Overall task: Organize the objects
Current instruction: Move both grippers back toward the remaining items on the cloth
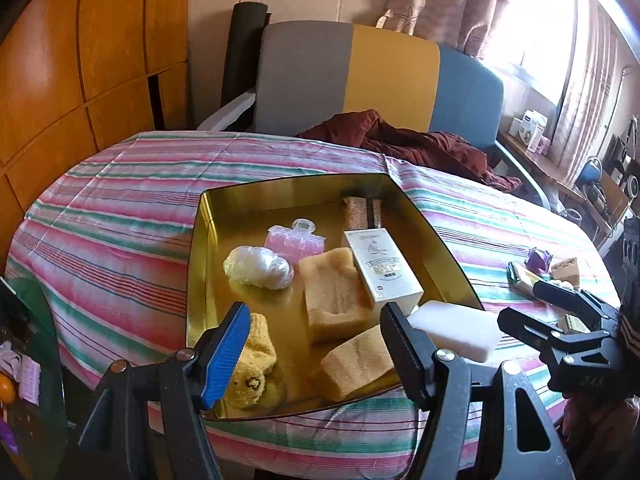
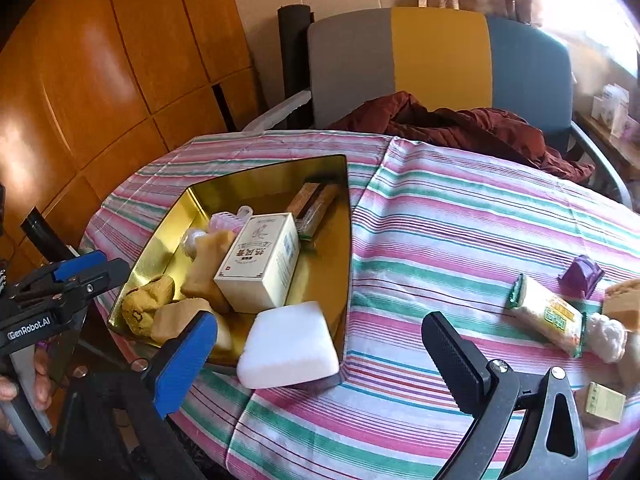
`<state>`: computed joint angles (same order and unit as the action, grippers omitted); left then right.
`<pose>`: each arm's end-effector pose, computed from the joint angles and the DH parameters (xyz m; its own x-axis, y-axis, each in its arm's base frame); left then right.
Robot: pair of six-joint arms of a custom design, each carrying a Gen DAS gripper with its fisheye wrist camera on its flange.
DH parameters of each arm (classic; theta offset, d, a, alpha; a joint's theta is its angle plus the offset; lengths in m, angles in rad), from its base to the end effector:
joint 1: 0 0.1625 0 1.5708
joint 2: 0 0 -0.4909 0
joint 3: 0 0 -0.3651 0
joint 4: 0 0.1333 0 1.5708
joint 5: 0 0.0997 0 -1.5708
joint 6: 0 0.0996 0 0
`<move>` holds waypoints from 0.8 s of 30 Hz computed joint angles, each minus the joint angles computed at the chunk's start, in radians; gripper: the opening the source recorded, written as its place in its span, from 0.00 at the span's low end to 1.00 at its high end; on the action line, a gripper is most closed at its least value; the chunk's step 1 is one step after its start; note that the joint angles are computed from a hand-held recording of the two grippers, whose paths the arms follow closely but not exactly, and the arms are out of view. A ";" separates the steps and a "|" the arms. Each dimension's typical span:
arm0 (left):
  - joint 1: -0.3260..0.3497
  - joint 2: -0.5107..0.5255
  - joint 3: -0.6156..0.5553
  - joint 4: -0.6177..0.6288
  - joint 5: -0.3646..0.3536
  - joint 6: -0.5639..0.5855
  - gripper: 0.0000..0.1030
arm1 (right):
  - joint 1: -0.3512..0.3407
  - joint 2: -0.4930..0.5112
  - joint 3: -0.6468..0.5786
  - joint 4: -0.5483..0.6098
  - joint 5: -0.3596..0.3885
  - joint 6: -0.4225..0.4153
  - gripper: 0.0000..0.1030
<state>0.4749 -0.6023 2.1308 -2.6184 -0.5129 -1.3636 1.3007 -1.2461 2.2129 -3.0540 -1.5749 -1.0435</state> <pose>-0.3314 -0.4178 -0.0136 -0.7440 -0.2690 -0.6116 0.2934 0.6908 -0.6608 -0.0053 -0.5172 0.2899 -0.6852 -0.5890 0.4285 -0.7156 0.6540 -0.2454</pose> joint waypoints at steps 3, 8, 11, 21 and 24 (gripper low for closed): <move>-0.003 0.009 -0.011 -0.015 0.001 0.032 0.66 | -0.007 -0.007 -0.006 0.000 0.003 0.004 1.00; -0.007 0.024 -0.045 0.000 0.011 0.082 0.66 | -0.022 -0.015 -0.030 0.000 0.000 0.028 1.00; -0.003 0.036 -0.068 -0.010 0.005 0.130 0.66 | -0.036 -0.020 -0.050 0.001 -0.011 0.038 1.00; 0.012 0.085 -0.114 -0.181 -0.042 0.325 0.66 | -0.128 -0.053 -0.170 0.024 -0.055 0.150 1.00; 0.010 0.110 -0.136 -0.265 -0.065 0.437 0.66 | -0.160 -0.066 -0.228 0.040 -0.070 0.208 1.00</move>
